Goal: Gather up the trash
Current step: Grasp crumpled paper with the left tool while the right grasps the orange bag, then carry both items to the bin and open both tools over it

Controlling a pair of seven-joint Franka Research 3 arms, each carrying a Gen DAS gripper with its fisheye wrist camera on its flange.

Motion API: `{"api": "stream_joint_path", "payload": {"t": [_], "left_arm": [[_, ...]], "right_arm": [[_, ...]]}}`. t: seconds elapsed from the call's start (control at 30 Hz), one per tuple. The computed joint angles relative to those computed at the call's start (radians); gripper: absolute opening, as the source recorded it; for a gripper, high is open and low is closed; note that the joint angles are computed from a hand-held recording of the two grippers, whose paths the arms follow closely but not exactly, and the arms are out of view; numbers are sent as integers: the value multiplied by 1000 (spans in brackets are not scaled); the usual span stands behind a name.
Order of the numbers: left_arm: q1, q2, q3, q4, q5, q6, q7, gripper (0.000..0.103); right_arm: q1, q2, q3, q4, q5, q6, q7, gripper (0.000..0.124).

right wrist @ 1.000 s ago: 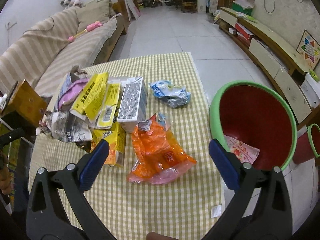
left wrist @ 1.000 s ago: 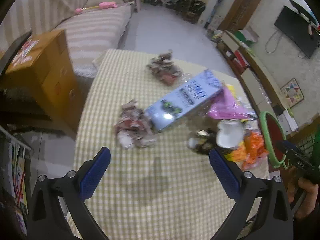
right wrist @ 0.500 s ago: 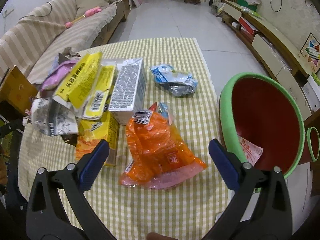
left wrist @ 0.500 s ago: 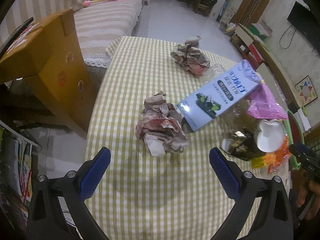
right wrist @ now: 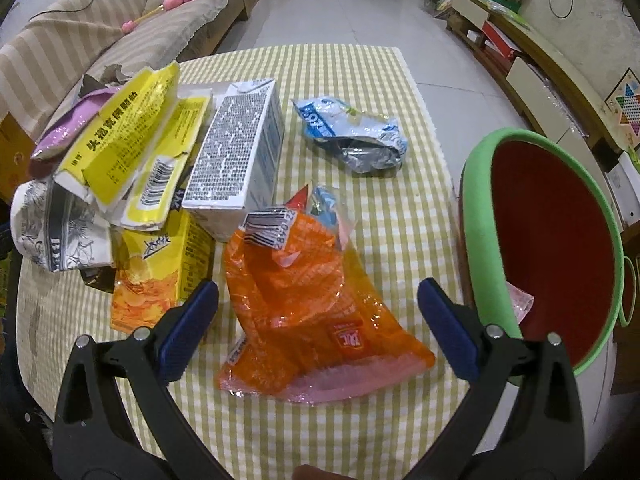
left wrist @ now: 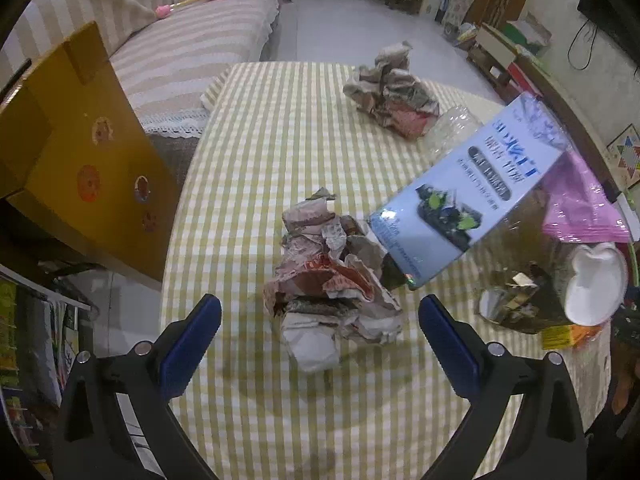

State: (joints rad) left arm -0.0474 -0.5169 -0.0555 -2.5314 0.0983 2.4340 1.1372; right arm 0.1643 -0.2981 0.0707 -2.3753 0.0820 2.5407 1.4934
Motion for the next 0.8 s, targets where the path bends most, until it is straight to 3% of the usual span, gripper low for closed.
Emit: {"api": "stream_joint_path", "payload": {"t": [0.13,0.3,0.43,0.6,0.63,0.8], "left_arm": [[8,24,-3,12,8,0,-6,94],[-2,29,12,11,-21,10,21,84],[-24,23,31,2,-73,33,61,66],[-23,1,19,-11,-81,32,64,52],[-17,-6,8,-12,-66,28,57,45],[-18,-40,-5,-23,-37,7,34,38]], "right_arm": [[-5,10,3,2,-14,6,9,97],[3,20,-7,11,5,-6,-3,83],[10,20,-16,7,33,-6,-28,77],[12,5,-16,-2,50,-8,-42,67],[11,3,-15,-2,51,-10,-42,63],[15,-12,-17,-3,70,-31,-61,57]]}}
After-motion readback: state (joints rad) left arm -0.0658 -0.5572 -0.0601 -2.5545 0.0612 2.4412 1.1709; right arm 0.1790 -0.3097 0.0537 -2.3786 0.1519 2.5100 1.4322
